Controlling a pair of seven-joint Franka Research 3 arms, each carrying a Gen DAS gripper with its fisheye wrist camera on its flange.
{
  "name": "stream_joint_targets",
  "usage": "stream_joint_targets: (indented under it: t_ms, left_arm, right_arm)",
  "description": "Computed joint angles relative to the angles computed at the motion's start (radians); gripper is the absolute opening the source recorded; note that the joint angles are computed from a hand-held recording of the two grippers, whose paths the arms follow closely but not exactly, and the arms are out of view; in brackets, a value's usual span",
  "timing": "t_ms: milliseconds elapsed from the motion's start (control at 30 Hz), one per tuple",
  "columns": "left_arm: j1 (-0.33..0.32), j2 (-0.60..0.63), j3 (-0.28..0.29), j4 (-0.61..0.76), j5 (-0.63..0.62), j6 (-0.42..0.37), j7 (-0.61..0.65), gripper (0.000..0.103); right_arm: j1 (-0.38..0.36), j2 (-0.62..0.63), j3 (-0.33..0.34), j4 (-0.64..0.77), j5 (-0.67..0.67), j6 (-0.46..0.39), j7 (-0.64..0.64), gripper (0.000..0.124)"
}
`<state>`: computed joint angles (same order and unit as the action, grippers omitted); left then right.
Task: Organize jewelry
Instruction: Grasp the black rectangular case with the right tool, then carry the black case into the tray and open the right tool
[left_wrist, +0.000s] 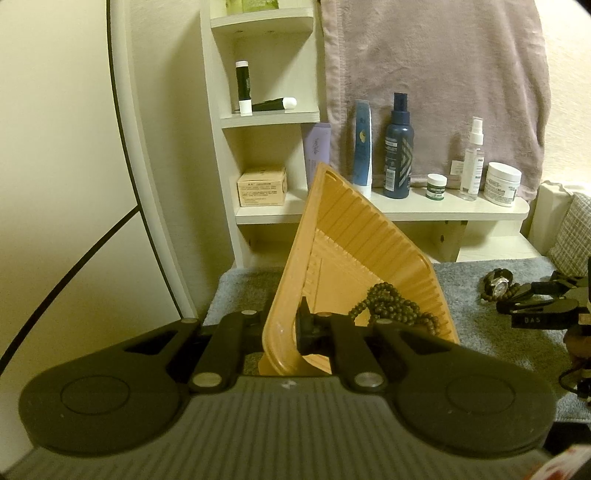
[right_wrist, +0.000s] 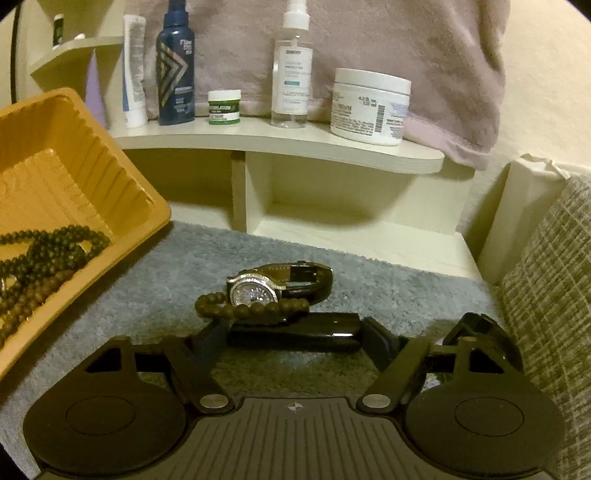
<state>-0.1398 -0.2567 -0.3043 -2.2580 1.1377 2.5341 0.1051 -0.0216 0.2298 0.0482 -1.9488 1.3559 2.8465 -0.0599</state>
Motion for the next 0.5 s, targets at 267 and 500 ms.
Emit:
stream_joint_targets:
  t_ms: [267, 500]
  left_arm:
    - [-0.001, 0.002, 0.0, 0.003, 0.0, -0.002, 0.002, 0.007]
    - [-0.003, 0.005, -0.001, 0.004, 0.008, -0.004, -0.003, 0.007]
  right_arm:
    - [0.0, -0.057, -0.013, -0.057, 0.051, 0.008, -0.047, 0.076]
    - [0.005, -0.159, -0.055, -0.151, 0.078, -0.083, -0.056, 0.076]
